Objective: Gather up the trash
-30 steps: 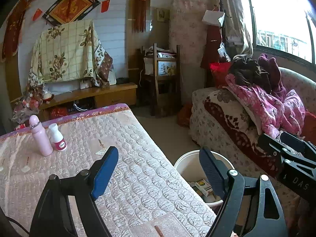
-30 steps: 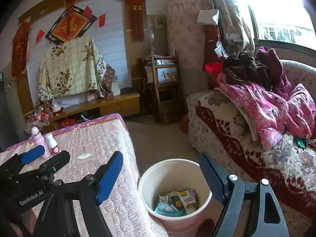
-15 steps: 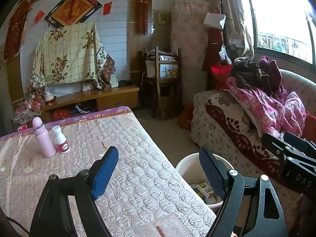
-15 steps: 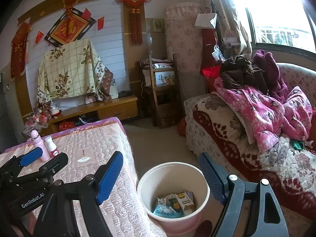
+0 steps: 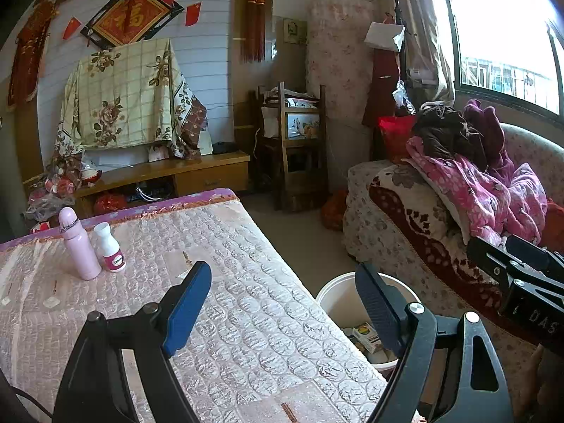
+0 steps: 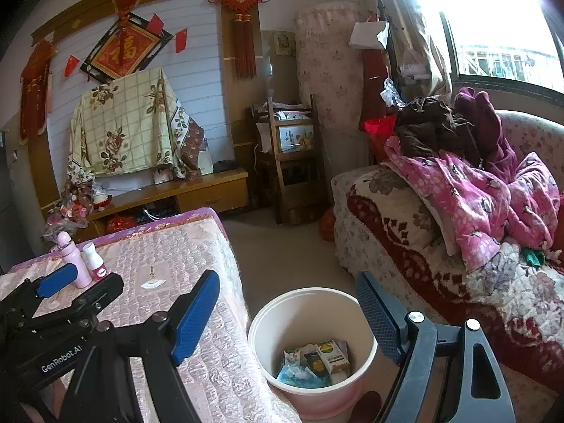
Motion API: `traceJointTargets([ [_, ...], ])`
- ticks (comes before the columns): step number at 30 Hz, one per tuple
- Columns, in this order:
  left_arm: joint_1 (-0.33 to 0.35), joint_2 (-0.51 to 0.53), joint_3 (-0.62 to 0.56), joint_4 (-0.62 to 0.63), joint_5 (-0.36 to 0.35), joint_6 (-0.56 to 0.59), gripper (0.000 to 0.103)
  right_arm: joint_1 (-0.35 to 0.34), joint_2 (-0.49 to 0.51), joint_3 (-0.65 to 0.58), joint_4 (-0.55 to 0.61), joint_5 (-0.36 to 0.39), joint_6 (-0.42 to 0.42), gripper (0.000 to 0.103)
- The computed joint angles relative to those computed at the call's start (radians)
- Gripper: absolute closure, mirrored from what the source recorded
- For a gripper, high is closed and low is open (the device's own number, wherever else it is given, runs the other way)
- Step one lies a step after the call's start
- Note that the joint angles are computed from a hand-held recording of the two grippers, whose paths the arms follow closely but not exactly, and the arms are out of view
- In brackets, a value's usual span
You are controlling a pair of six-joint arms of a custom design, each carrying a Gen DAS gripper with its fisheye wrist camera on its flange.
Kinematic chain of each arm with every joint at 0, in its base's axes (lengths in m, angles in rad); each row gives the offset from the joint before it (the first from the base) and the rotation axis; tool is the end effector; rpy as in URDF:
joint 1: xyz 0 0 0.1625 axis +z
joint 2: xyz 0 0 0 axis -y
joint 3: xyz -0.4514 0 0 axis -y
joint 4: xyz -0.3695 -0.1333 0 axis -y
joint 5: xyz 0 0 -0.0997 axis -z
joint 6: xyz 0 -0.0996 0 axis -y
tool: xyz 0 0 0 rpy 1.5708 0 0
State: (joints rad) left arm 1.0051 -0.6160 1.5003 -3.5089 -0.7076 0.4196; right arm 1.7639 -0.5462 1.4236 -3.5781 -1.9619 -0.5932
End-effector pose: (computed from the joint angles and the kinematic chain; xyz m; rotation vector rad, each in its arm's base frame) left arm -0.2032 -0.7099 0.1922 0.4871 2.0722 -1.2621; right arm 0.2370 -0.7155 0.1637 0.5979 -2.1751 1.3024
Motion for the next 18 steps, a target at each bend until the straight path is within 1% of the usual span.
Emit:
traceJointTargets([
  [18, 0.006, 0.001, -0.007, 0.04, 0.003, -0.032, 0.019, -0.004, 0.004, -0.013, 0.021, -0.002, 0.002, 0.021],
])
